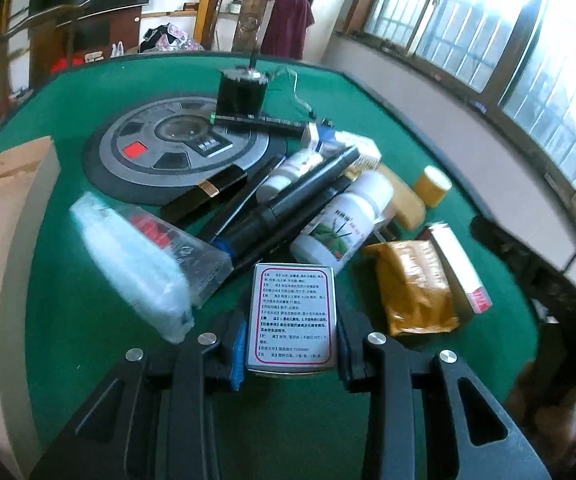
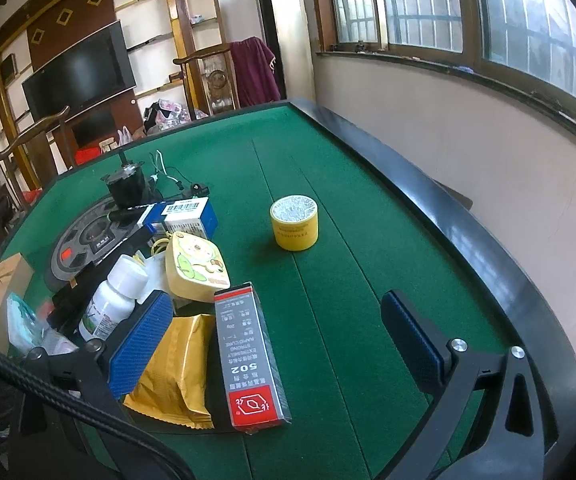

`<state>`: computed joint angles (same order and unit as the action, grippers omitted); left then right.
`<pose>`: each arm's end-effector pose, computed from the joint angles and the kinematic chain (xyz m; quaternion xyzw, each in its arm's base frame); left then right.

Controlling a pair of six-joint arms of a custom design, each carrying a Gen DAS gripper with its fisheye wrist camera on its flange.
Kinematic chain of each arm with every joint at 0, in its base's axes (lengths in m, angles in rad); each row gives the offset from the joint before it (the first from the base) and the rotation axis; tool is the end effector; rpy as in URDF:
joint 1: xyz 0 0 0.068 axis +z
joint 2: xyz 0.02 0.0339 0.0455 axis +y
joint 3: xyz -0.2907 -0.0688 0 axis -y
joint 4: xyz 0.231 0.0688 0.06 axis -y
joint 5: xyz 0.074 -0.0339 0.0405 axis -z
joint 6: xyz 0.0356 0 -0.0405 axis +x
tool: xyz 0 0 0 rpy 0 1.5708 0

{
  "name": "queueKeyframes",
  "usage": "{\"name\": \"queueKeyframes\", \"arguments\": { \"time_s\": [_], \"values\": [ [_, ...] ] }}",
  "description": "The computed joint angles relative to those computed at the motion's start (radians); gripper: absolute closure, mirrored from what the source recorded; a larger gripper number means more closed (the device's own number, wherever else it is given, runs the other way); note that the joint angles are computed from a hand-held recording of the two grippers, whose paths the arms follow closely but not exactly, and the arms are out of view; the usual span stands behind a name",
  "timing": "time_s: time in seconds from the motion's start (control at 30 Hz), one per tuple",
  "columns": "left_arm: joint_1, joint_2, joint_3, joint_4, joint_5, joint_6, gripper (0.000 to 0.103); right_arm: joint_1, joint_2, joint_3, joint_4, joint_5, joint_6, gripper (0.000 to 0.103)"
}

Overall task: Organize objects
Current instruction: 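Grasp the white medicine box with the left tool while the right tool grasps the red-white box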

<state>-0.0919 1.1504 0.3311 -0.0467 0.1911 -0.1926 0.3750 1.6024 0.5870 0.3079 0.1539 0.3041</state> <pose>0.1721 -0.0227 0.1681 -0.0141 0.9347 -0.1373 0.3274 0.2671 0.0993 0.1685 0.0000 0.9062 0.0731 0.4166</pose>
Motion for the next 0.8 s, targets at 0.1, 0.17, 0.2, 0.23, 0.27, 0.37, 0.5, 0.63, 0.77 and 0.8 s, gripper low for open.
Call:
{"name": "queueKeyframes", "arguments": {
  "time_s": [0.1,0.17,0.2,0.23,0.27,0.37,0.5,0.63,0.77,0.8],
  "values": [
    [0.073,-0.154,0.011,-0.126,0.071,0.036,0.073,-0.036,-0.011,-0.012,0.011,-0.053,0.014,0.000],
    [0.145,-0.263,0.027,-0.224,0.114,0.085,0.073,-0.076,-0.025,-0.026,0.026,-0.120,0.026,0.000],
    [0.205,-0.325,0.041,-0.294,0.142,0.134,0.073,-0.102,-0.033,-0.034,0.035,-0.164,0.031,0.000],
    [0.252,-0.359,0.052,-0.338,0.162,0.173,0.073,-0.131,-0.040,-0.040,0.039,-0.217,0.030,0.000],
    [0.299,-0.387,0.068,-0.384,0.185,0.210,0.073,-0.153,-0.046,-0.033,0.015,-0.254,0.015,0.000],
    [0.457,-0.408,0.077,-0.447,0.278,0.322,0.073,-0.185,-0.060,0.000,-0.090,-0.306,-0.042,0.000],
    [0.646,-0.374,0.058,-0.482,0.387,0.449,0.073,-0.120,-0.049,0.042,-0.189,-0.267,-0.108,0.005],
    [0.777,-0.330,0.060,-0.517,0.452,0.543,0.073,0.003,0.030,0.114,-0.257,-0.096,-0.147,0.034],
    [0.924,-0.308,0.075,-0.582,0.520,0.673,0.073,0.036,0.146,0.196,-0.308,-0.051,-0.151,0.070],
    [0.958,-0.304,0.078,-0.597,0.535,0.704,0.073,0.033,0.170,0.213,-0.314,-0.056,-0.146,0.075]
  ]
}}
